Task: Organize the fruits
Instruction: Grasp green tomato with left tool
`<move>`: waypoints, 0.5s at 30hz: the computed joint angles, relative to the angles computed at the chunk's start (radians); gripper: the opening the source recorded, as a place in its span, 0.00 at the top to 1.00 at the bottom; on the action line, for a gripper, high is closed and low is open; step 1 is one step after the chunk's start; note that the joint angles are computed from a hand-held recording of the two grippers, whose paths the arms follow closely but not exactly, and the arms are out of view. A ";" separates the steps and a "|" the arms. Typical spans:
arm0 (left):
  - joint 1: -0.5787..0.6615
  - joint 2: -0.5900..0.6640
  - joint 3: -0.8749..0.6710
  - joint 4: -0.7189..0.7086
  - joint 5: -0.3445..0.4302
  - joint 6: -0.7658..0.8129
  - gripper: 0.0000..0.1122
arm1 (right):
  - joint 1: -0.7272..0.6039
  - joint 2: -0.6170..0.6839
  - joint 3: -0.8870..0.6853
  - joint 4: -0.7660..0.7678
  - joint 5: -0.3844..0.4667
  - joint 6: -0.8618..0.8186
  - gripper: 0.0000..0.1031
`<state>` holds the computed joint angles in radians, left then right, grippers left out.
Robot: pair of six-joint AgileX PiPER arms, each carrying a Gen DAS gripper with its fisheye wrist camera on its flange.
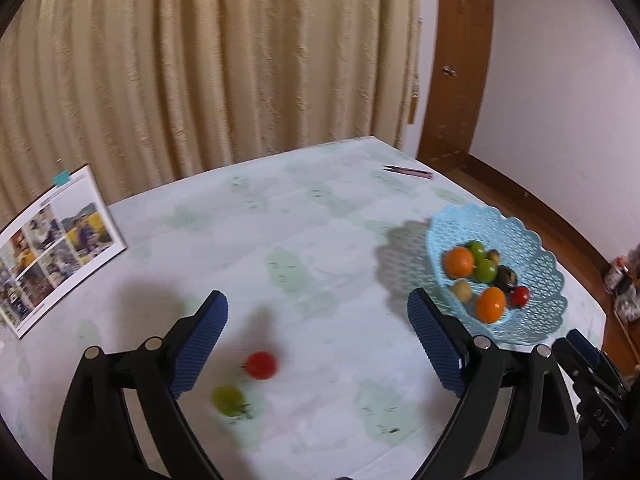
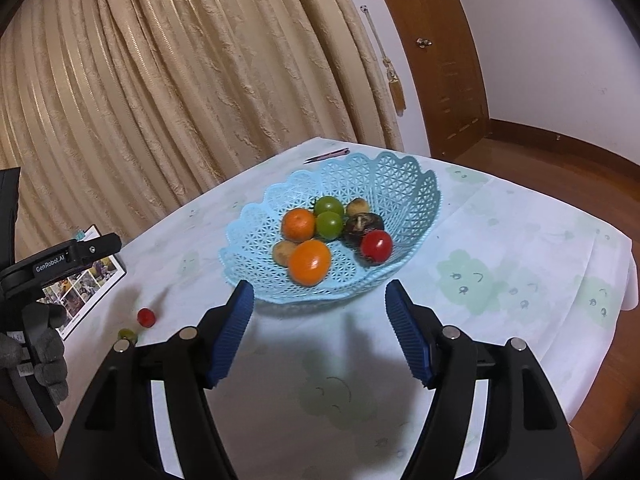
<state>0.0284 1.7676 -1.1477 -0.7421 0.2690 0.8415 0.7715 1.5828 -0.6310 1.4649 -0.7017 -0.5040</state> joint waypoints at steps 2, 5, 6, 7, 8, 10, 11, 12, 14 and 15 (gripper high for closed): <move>0.027 0.000 0.000 -0.011 0.007 0.011 0.19 | 0.009 0.002 -0.010 0.011 -0.002 -0.017 0.32; 0.068 0.001 0.010 -0.049 0.012 0.052 0.19 | 0.024 0.006 -0.026 0.029 -0.003 -0.045 0.32; 0.083 0.003 0.016 -0.061 0.012 0.067 0.19 | 0.026 0.007 -0.031 0.032 -0.002 -0.052 0.32; 0.093 0.007 0.020 -0.065 0.012 0.075 0.19 | 0.029 0.010 -0.038 0.038 -0.001 -0.064 0.32; 0.103 0.011 0.024 -0.066 0.013 0.080 0.19 | 0.033 0.012 -0.045 0.044 -0.001 -0.074 0.32; 0.120 0.023 0.034 -0.064 0.010 0.084 0.19 | 0.037 0.019 -0.057 0.052 0.004 -0.090 0.32; 0.129 0.030 0.037 -0.069 0.011 0.093 0.19 | 0.041 0.025 -0.068 0.060 0.006 -0.102 0.32; 0.138 0.036 0.045 -0.078 0.010 0.105 0.19 | 0.042 0.031 -0.075 0.063 0.010 -0.109 0.32; 0.147 0.048 0.052 -0.086 0.011 0.117 0.19 | 0.044 0.043 -0.090 0.068 0.020 -0.122 0.32; 0.151 0.057 0.058 -0.093 0.009 0.129 0.19 | 0.045 0.049 -0.099 0.072 0.025 -0.132 0.32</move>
